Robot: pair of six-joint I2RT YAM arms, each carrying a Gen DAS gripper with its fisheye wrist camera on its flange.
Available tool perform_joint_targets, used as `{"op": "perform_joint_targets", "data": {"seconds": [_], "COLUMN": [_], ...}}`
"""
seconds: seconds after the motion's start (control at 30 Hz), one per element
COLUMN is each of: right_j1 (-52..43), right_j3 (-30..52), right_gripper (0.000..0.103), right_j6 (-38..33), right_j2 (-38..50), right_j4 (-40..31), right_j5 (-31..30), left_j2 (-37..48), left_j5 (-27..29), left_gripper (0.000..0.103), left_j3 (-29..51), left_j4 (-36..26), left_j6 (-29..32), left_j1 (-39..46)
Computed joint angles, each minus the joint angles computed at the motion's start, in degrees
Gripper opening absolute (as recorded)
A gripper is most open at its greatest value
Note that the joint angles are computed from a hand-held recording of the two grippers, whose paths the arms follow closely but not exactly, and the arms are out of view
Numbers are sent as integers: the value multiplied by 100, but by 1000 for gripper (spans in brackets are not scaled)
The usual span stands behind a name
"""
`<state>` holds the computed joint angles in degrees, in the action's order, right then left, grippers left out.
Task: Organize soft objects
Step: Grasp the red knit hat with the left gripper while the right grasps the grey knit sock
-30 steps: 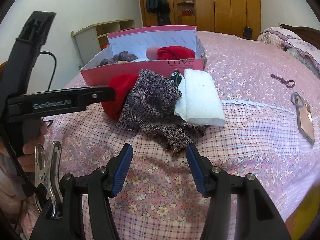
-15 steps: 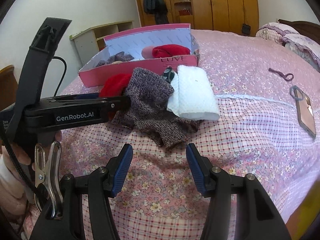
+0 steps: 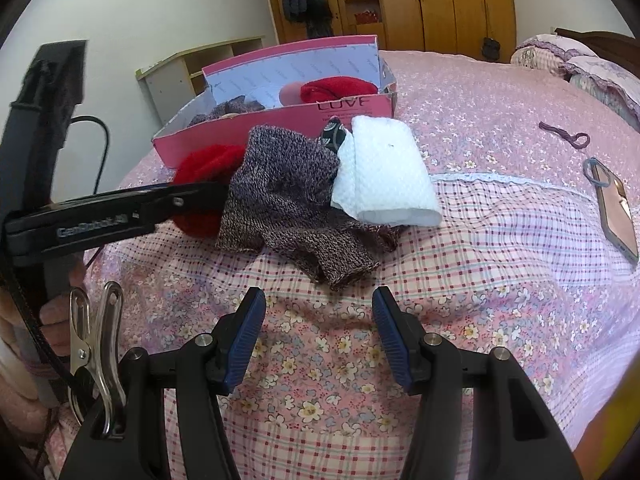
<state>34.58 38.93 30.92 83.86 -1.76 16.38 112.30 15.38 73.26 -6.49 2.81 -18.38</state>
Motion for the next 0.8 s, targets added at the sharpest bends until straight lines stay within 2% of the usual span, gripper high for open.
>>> {"op": "perform_joint_targets", "data": {"seconds": [0.27,0.4,0.53,0.63,0.67,0.8], "right_j1": [-19,9,-88,-100,-141,-415], "right_j3": [36,172,592,956,1086,1635], "right_gripper": [57,57,57,58,61,63], "right_j6": [13,-64,-187,-254,-234,77], "right_j2": [35,126,386,630,735,1263], "right_j4": [109,236,116,-17,-95,-364], "right_j5": [-109,-128,-321,-115,-87,-534], "left_j2": [-150,-58,-38,-50,-47,-45], "left_j5": [-367,-112,-88,-71,-57,65], "left_gripper": [48,48,49,49,49,49], "left_j3": [-365,-350,-399,-445,-448,-457], "left_j4": [281,271,342,401,411,409], "left_j6": [41,-89,-58,-54,-59,-95], "left_j1": [316,505,523,521,525,573]}}
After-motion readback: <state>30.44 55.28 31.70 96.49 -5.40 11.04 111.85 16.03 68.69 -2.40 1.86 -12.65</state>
